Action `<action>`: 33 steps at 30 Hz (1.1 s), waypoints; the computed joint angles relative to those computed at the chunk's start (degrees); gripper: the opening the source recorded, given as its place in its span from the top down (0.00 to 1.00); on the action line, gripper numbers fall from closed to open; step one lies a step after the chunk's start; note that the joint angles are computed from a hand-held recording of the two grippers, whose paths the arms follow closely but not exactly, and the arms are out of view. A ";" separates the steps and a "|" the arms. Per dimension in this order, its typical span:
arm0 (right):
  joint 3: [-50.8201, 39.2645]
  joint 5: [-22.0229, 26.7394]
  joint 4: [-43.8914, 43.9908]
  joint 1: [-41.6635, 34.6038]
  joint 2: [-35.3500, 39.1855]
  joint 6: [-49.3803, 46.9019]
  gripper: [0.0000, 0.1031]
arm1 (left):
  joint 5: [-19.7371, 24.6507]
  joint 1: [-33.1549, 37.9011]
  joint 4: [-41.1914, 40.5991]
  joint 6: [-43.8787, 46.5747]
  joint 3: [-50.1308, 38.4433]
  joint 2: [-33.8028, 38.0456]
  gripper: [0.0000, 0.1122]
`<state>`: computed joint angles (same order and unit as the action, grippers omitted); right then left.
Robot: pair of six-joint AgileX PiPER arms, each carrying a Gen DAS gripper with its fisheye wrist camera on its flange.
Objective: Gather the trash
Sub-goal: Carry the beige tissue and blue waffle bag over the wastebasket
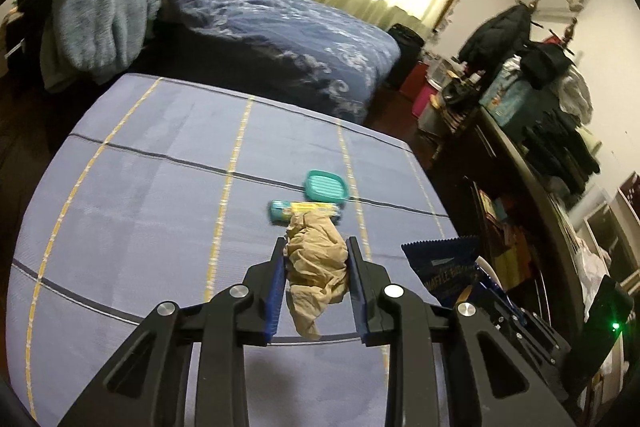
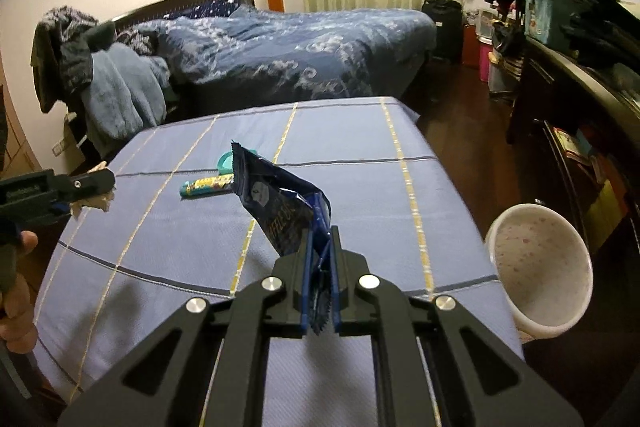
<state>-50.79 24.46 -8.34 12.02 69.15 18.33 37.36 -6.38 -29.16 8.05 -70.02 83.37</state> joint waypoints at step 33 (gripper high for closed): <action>10.64 13.09 68.63 -61.40 -4.46 -78.54 0.91 | 5.71 -36.60 21.56 -14.35 -34.04 25.01 0.73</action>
